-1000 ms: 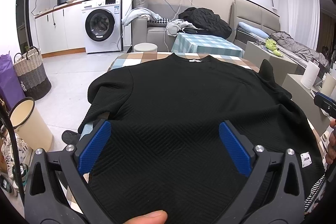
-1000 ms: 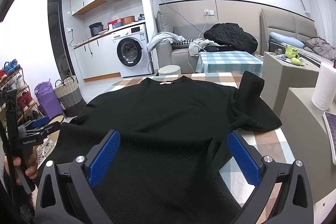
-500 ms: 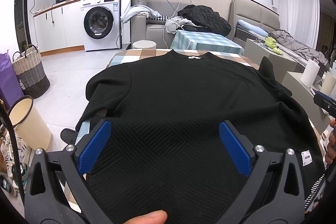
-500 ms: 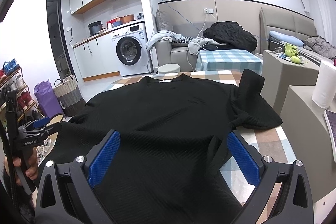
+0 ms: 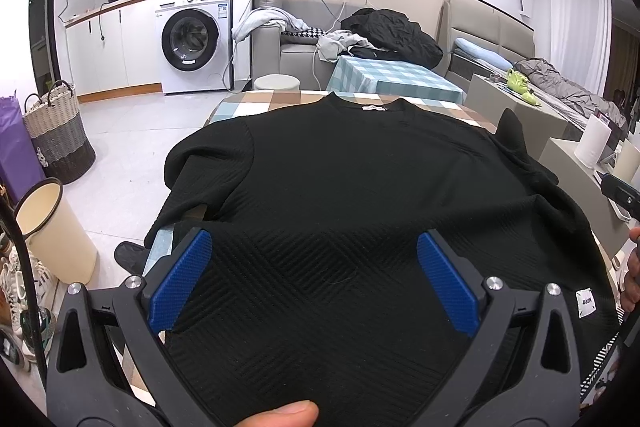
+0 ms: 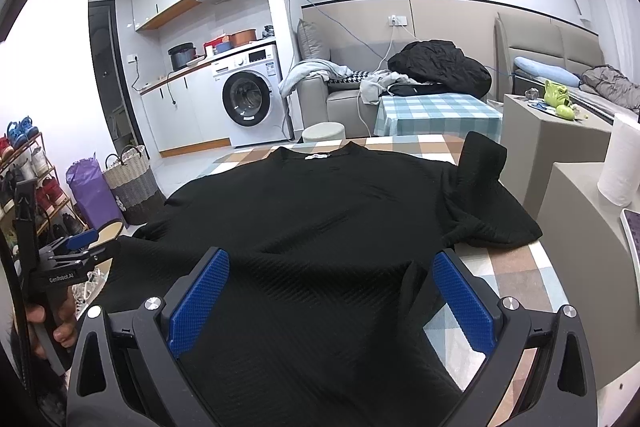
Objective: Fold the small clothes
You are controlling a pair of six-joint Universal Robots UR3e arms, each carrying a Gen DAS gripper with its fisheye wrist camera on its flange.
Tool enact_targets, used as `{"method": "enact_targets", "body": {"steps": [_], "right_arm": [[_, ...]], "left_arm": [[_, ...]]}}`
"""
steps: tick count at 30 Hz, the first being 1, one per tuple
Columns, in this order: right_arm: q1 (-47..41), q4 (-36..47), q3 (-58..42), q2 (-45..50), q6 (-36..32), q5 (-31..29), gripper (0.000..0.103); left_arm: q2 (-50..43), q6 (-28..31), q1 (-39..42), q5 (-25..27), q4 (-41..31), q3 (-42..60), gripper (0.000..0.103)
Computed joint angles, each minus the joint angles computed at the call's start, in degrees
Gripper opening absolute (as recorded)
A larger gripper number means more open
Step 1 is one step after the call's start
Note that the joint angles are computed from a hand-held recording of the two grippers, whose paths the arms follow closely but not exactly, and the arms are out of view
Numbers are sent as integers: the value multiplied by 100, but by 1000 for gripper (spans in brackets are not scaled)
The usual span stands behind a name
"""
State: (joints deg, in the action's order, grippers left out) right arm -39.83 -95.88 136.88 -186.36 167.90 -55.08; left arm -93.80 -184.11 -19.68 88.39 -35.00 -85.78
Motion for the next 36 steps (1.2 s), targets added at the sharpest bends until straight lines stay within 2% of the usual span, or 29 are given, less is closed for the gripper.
{"method": "enact_targets", "body": {"steps": [14, 19, 32, 34, 36], "right_arm": [[-135, 140, -146, 63, 7, 12, 103], [-463, 598, -394, -3, -268, 191, 103], [-146, 85, -142, 346, 65, -37, 103], [-427, 583, -346, 210, -224, 96, 103], [-490, 721, -421, 211, -335, 118, 103]], "left_arm": [[-67, -57, 139, -170, 42, -19, 102], [-94, -83, 158, -209, 15, 22, 102], [12, -129, 257, -244, 2, -21, 102], [12, -138, 254, -222, -6, -2, 102], [27, -138, 259, -218, -62, 22, 102]]}}
